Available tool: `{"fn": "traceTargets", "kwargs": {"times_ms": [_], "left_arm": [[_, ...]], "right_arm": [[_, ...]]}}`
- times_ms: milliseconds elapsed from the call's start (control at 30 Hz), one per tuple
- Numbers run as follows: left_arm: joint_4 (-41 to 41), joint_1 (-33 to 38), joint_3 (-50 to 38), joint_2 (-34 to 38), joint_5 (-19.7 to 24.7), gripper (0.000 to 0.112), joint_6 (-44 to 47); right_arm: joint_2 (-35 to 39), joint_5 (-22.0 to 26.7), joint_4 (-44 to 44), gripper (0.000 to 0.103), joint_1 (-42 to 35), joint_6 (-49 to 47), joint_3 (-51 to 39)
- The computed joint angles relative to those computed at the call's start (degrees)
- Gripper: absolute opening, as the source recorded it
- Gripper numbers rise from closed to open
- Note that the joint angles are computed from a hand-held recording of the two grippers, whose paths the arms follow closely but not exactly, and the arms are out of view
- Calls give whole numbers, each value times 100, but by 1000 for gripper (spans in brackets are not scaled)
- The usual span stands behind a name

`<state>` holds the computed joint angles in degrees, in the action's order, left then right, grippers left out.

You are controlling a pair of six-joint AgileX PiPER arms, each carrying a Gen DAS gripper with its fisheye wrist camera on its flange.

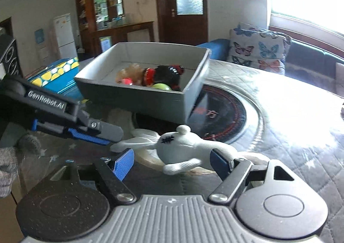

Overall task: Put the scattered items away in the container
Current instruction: 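Move the left tool back to the white plush rabbit, then close the left tool on the white rabbit's body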

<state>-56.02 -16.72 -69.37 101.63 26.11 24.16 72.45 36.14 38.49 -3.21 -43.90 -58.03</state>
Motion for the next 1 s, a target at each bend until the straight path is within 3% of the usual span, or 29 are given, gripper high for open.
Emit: {"fn": "traceTargets", "kwargs": {"times_ms": [333, 467, 633, 867, 1000], "left_arm": [[-214, -44, -446, 355, -17, 37, 181], [-487, 56, -733, 659, 350, 37, 290], [-493, 7, -902, 882, 472, 37, 297], [-901, 25, -1108, 1193, 587, 37, 293], [-1262, 77, -1176, 1347, 650, 37, 361]], "right_arm": [[182, -10, -44, 80, -252, -132, -260], [447, 55, -65, 80, -280, -102, -347], [542, 67, -92, 79, -272, -86, -260], [533, 104, 51, 66, -310, -290, -166], [558, 74, -262, 68, -142, -267, -243]]}}
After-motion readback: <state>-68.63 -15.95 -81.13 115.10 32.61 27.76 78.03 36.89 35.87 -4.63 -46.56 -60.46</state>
